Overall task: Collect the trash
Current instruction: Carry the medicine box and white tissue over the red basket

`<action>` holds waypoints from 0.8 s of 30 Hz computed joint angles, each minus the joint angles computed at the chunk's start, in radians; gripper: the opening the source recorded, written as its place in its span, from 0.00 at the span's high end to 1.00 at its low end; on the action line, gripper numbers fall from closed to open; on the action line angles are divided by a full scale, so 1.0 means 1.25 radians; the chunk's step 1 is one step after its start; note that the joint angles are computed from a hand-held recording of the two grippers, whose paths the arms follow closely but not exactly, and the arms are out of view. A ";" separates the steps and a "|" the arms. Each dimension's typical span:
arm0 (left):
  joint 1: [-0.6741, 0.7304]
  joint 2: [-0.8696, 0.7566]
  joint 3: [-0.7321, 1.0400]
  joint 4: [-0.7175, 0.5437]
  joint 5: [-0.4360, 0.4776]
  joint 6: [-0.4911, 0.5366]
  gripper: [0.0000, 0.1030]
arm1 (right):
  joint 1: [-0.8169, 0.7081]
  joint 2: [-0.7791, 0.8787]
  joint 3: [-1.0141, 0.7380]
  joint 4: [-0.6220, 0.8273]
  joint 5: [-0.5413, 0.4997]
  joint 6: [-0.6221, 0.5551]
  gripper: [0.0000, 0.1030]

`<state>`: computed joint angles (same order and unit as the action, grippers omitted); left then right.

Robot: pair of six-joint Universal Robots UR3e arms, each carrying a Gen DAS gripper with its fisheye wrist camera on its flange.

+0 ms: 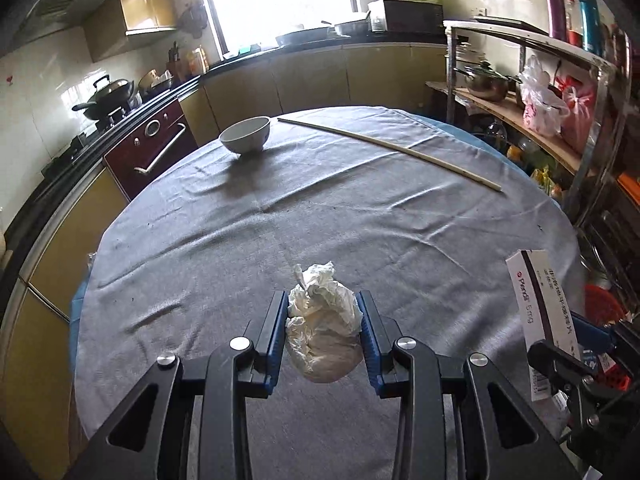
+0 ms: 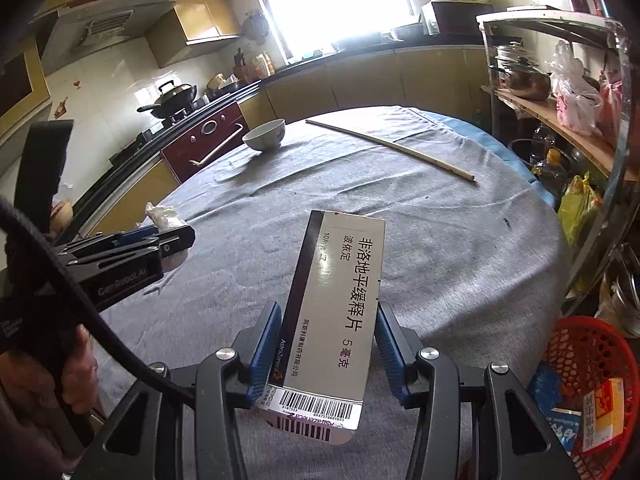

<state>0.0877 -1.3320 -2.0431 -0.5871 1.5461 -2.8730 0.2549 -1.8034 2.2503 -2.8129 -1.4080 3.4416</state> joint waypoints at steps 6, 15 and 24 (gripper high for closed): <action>-0.042 0.033 -0.011 -0.008 0.016 -0.006 0.65 | -0.012 -0.060 0.028 0.021 0.001 0.001 0.51; -0.108 0.040 -0.005 -0.011 0.055 -0.021 0.65 | -0.053 -0.156 0.070 0.065 0.023 -0.017 0.51; -0.162 0.028 0.010 -0.017 0.083 -0.033 0.65 | -0.113 -0.246 0.106 0.121 0.055 -0.039 0.51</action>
<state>-0.1142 -1.2974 -2.0309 -0.6087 1.6502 -2.9137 0.1137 -2.1115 2.3830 -2.6617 -1.3397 3.3934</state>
